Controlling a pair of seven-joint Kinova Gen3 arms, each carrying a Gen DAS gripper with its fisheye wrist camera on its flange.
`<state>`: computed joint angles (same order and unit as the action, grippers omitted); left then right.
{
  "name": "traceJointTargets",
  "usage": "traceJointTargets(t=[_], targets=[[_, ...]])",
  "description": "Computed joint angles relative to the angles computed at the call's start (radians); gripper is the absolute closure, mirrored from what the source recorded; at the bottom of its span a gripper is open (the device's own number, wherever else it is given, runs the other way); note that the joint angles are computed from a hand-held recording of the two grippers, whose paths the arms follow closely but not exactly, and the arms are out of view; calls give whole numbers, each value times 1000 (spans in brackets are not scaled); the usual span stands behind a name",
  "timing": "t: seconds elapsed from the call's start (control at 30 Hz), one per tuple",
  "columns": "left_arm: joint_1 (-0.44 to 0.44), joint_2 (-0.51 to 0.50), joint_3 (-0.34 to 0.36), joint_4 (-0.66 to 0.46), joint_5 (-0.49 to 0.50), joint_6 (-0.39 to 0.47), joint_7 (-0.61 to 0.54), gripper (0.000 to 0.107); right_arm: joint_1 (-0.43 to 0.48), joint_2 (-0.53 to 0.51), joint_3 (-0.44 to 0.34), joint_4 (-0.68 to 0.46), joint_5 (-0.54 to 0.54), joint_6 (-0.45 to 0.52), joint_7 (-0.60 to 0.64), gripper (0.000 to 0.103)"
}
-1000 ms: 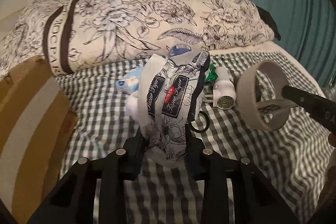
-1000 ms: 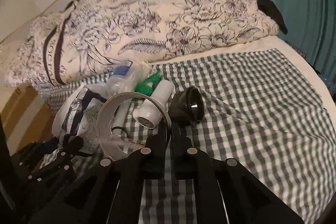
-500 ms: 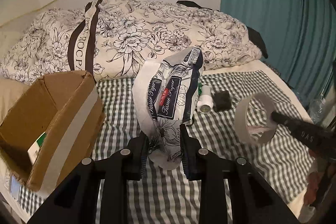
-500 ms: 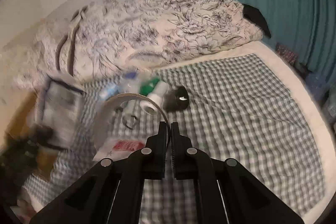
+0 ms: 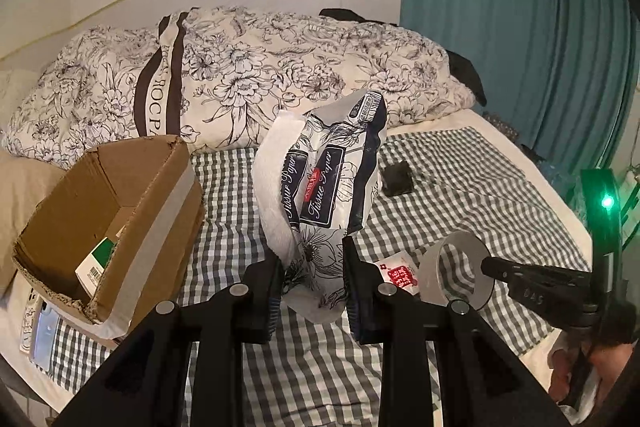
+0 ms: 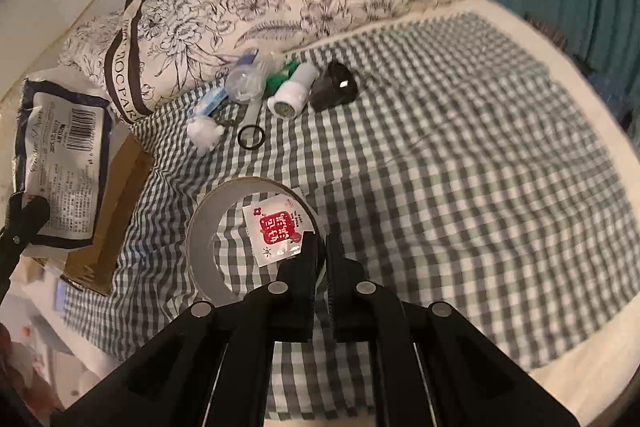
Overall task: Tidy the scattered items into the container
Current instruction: 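Carry the tissue pack and tape roll over the cardboard box and release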
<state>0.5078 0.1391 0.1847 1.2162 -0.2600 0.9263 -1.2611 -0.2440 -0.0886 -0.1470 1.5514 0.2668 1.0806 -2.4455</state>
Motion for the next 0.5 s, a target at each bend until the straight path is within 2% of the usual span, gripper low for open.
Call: traceJointTargets(t=[0.07,0.27,0.5], targets=[[-7,-13,-3,9,5,-1,-1,81,-6,-18,-11,-5,1,1,-12,98],[-57,-59,-9,27,37,6,-18,80,-50,-29,-88,-95,95,64,-67,98],[-176,-113,-40,42,129,-8,-99,81,-175,56,-162,-281,249,152,-123,98]])
